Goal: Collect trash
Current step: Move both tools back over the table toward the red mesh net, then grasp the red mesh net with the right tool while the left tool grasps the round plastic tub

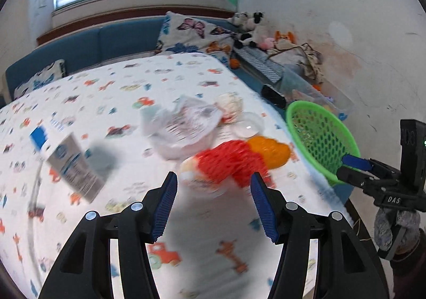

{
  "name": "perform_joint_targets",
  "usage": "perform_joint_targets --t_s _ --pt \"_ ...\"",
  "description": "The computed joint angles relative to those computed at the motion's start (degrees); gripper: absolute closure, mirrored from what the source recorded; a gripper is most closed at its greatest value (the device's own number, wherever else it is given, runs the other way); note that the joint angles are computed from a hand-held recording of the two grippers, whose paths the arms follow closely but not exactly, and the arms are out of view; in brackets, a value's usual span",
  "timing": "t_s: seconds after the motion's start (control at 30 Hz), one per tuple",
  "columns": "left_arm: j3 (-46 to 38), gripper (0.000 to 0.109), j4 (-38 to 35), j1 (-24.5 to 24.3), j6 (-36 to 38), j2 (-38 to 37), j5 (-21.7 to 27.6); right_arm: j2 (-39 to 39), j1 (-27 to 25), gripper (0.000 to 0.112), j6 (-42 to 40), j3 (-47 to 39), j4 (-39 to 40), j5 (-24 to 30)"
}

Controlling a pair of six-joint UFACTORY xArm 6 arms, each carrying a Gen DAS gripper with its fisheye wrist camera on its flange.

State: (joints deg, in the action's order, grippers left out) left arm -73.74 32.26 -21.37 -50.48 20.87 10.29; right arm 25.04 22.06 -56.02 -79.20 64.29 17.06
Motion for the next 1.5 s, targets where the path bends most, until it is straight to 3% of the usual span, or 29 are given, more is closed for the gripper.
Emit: perform_joint_targets --t_s 0.23,0.37,0.73,0.97,1.2,1.5 --pt "5.38 0.053 3.82 1.53 -4.82 -2.42 -1.98 5.04 1.13 0.032 5.64 -6.13 -6.48 1.94" --pt "6.43 0.053 2.42 1.65 -3.57 -2.51 -2.48 7.7 1.67 0.032 9.02 -9.11 -10.21 2.17" --pt "1.85 0.053 -5.38 -0.18 6.38 1.29 -1.77 7.53 0.77 0.034 9.38 -8.65 -10.13 2.88" --pt "3.39 0.053 -3.19 0.64 3.34 0.33 -1.76 7.12 1.68 0.044 5.86 -9.67 -6.85 5.09" --pt "5.54 0.053 -2.51 1.53 1.37 -0.78 -2.66 10.44 4.01 0.052 6.16 -15.31 -8.28 7.9" --pt "7.41 0.053 -2.99 2.39 0.56 -1.62 -3.53 19.19 5.15 0.053 13.31 -27.43 -15.27 11.57"
